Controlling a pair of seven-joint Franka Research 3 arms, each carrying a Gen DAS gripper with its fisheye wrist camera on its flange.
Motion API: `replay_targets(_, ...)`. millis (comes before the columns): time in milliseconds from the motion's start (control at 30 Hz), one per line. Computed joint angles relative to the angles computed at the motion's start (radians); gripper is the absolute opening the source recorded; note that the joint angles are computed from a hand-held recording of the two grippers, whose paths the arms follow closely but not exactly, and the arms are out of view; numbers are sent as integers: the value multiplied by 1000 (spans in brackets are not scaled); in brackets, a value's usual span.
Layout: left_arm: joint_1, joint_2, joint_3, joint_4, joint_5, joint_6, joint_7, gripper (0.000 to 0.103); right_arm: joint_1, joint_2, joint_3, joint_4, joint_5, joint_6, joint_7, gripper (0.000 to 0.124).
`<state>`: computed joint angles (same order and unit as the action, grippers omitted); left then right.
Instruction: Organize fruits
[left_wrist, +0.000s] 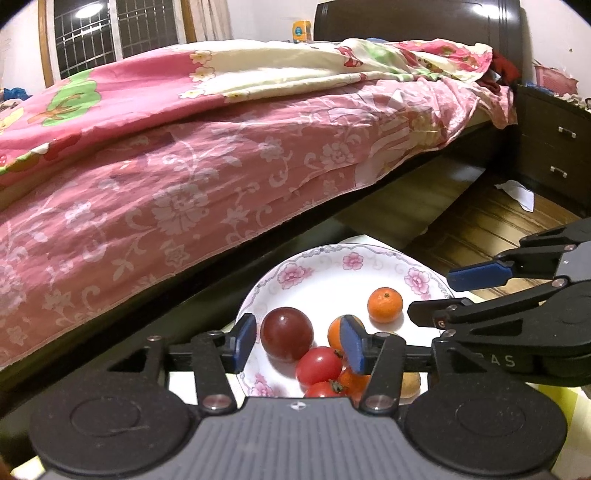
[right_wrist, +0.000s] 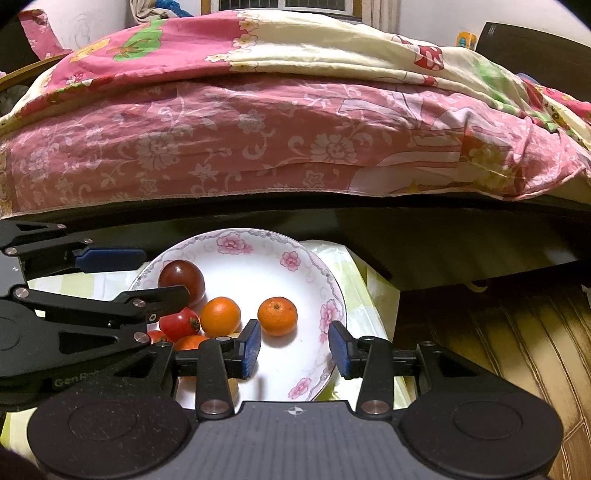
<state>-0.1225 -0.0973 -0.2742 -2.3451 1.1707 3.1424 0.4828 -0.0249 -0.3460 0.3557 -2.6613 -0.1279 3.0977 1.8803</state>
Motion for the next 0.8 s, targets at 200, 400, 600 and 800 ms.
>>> replay_targets(200, 8, -24, -8, -17, 49, -8, -74, 70, 5, -32, 0, -25, 12, 1, 8, 39)
replay_targets(400, 9, -48, -27, -27, 99, -50, -144, 79, 13, -68, -3, -52, 36, -6, 8, 41)
replay_targets(600, -4, -85, -27, -48, 123, -69, -201, 87, 34, -105, -19, -72, 68, -27, 17, 41)
replay_targets(800, -3, -149, -35, -106, 61, -53, -188, 90, 79, -168, -45, -108, 112, -52, 26, 42)
